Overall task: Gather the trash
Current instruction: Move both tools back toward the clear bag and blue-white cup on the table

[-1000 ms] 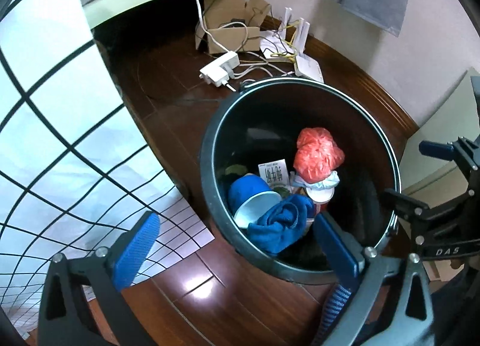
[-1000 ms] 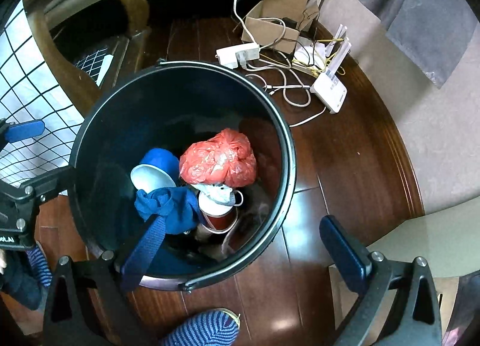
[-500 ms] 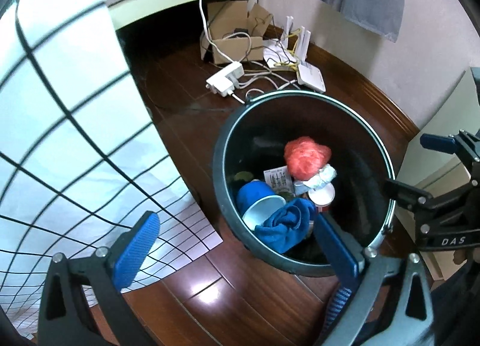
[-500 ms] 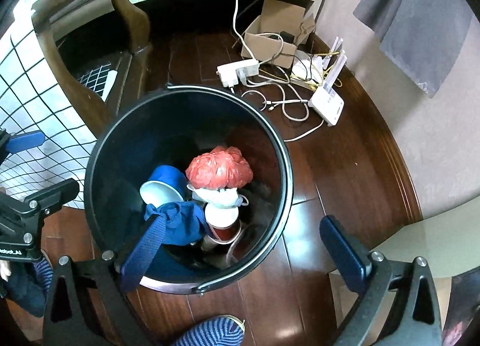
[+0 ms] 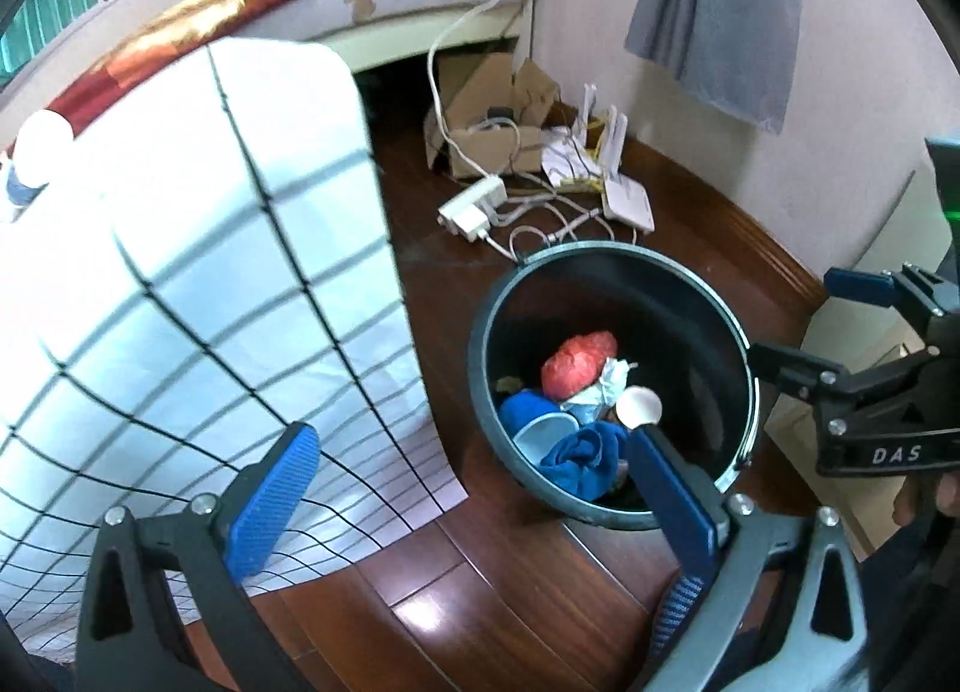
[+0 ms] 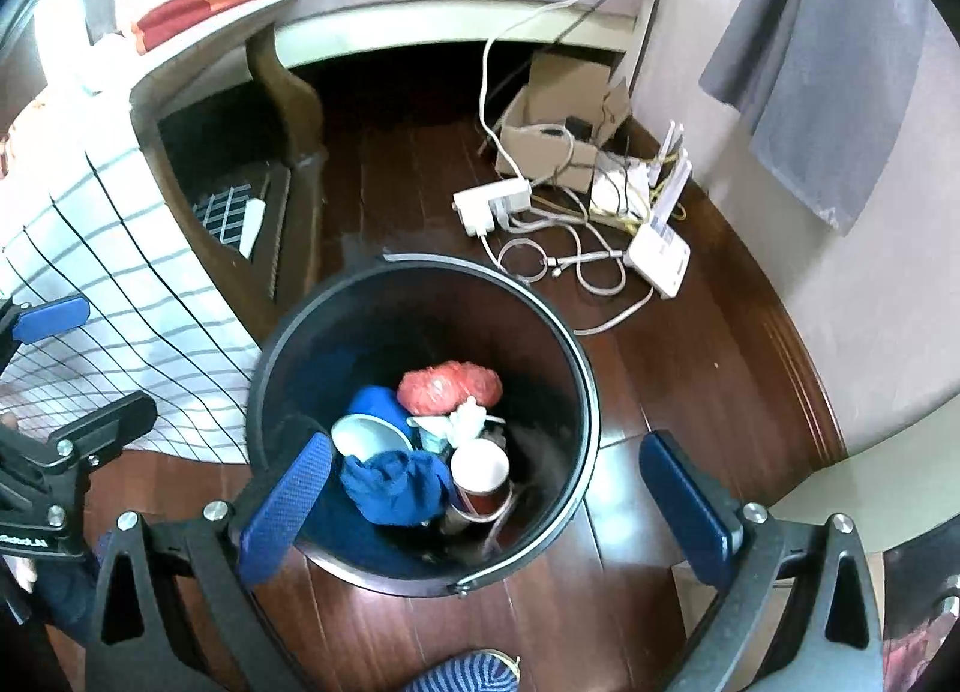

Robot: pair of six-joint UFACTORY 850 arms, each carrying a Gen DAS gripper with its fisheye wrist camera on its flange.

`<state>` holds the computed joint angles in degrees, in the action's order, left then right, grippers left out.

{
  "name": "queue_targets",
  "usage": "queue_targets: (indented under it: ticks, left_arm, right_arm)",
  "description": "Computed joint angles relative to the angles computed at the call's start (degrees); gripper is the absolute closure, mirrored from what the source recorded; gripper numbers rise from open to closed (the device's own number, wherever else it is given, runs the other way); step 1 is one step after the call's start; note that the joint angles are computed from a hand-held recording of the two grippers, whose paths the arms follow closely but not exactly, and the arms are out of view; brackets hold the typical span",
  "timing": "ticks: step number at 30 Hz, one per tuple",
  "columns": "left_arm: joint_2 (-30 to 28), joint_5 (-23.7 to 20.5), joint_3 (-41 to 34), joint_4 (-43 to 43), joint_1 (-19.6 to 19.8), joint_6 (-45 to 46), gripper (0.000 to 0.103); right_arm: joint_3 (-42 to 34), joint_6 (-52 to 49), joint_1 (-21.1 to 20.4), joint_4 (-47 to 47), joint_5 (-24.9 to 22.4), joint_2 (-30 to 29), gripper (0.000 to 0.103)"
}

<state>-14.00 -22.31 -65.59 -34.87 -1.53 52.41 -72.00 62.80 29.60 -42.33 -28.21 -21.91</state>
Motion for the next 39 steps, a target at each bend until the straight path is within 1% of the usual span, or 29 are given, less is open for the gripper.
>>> queue_targets:
  ticks: [4, 11, 13, 16, 18, 22, 24, 25, 27, 31, 35, 36, 39]
  left_arm:
    - [2.0, 0.4, 0.5, -4.9, 1.3, 4.6, 0.000]
    - [4.9, 0.8, 0.9, -17.6, 5.4, 15.5, 0.000]
    - [5.5, 1.1, 0.9, -19.9, 6.4, 17.0, 0.001]
    - [5.8, 0.4, 0.4, -22.6, 8.3, 18.2, 0.002]
    - [5.9, 1.4, 0.0, -23.8, 9.3, 18.9, 0.002]
    - [5.4, 2.7, -1.0, -25.6, 11.2, 19.3, 0.002]
    - [5.0, 3.7, -1.8, -26.1, 12.4, 19.2, 0.002]
    - [4.8, 3.9, -2.0, -26.6, 12.9, 19.5, 0.002]
    - [4.2, 4.2, -2.9, -26.9, 14.3, 19.1, 0.002]
    - [2.8, 5.3, -4.9, -26.8, 16.9, 17.8, 0.002]
    - [0.9, 6.2, -7.6, -25.8, 19.1, 15.5, 0.002]
    - [0.1, 6.7, -8.7, -24.7, 19.6, 14.3, 0.002]
    - [-2.5, 7.4, -12.4, -21.5, 21.1, 9.9, 0.002]
  right_arm:
    - [-0.9, 0.9, 0.5, -1.3, 0.2, 0.4, 0.000]
    - [-3.3, 5.7, 2.3, -7.3, 0.7, 0.4, 0.000]
    - [-4.2, 7.8, 3.0, -10.2, 0.6, 0.2, 0.000]
    - [-5.2, 12.6, 4.1, -15.9, 1.1, 0.3, 0.000]
    - [-6.2, 15.7, 4.7, -19.7, 1.4, -0.1, 0.000]
    - [-8.8, 18.0, 5.1, -23.1, 3.9, -1.5, 0.000]
    - [-11.2, 15.0, 5.1, -20.3, 5.7, -2.7, 0.000]
    - [-13.3, 12.5, 5.3, -18.0, 5.9, -3.8, 0.000]
    - [-16.5, 10.7, 5.8, -17.1, 5.9, -5.4, 0.000]
    - [-25.6, 1.5, 6.3, -8.8, 6.6, -10.4, 0.000]
    - [-38.3, -14.9, 7.0, 4.6, 5.9, -18.0, 0.000]
    - [-40.6, -17.2, 7.2, 6.5, 5.5, -19.5, 0.000]
    - [-55.0, -29.8, 8.0, 16.0, 1.4, -27.9, 0.000]
